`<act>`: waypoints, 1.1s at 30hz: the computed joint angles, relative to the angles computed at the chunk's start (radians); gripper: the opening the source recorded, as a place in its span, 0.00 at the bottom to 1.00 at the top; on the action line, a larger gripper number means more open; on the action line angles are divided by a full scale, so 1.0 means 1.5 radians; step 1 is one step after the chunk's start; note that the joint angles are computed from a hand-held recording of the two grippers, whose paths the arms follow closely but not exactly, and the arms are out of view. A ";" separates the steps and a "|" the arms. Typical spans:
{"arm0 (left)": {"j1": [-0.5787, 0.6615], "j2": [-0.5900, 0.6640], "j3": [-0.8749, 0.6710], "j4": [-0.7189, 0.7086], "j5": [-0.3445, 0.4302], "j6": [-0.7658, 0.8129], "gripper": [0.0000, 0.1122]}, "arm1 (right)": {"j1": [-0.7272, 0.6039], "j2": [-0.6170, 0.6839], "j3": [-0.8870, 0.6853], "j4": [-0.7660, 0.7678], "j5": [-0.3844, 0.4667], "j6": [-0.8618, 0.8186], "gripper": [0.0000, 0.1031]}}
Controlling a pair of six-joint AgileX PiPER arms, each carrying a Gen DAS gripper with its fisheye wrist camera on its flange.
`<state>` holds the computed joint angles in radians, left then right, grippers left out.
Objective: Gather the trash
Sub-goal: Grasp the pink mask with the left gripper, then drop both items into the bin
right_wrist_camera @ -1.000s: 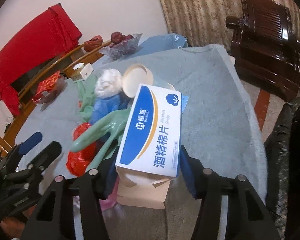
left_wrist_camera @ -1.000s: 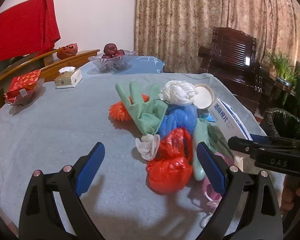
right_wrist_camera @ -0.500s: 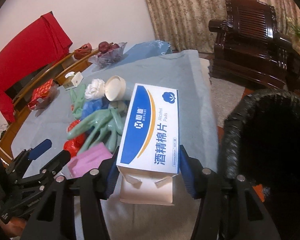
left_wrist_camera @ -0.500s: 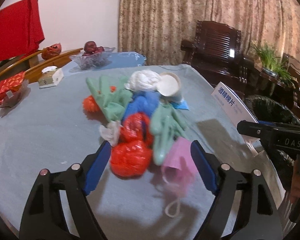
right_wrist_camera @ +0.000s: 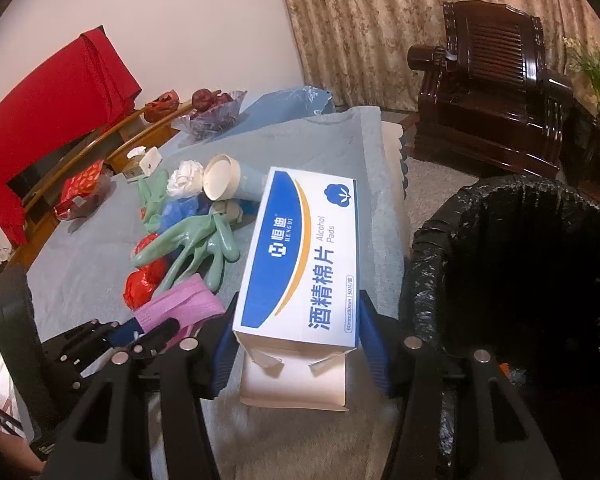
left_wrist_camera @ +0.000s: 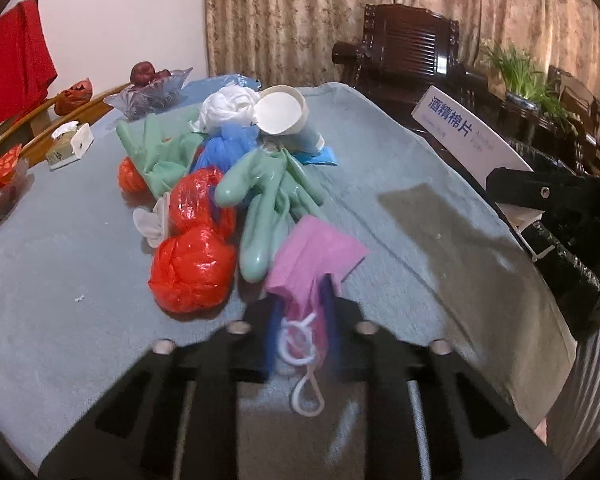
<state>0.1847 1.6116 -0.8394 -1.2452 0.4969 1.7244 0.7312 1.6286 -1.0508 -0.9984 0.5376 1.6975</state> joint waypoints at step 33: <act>-0.187 -0.138 -0.072 0.049 0.111 -0.197 0.03 | 0.102 -0.287 0.148 -0.033 0.287 0.068 0.53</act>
<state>-0.0959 1.4042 -0.9478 -1.1715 0.6633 1.4290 0.8848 1.1979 -0.8283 -1.0484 0.9682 1.7989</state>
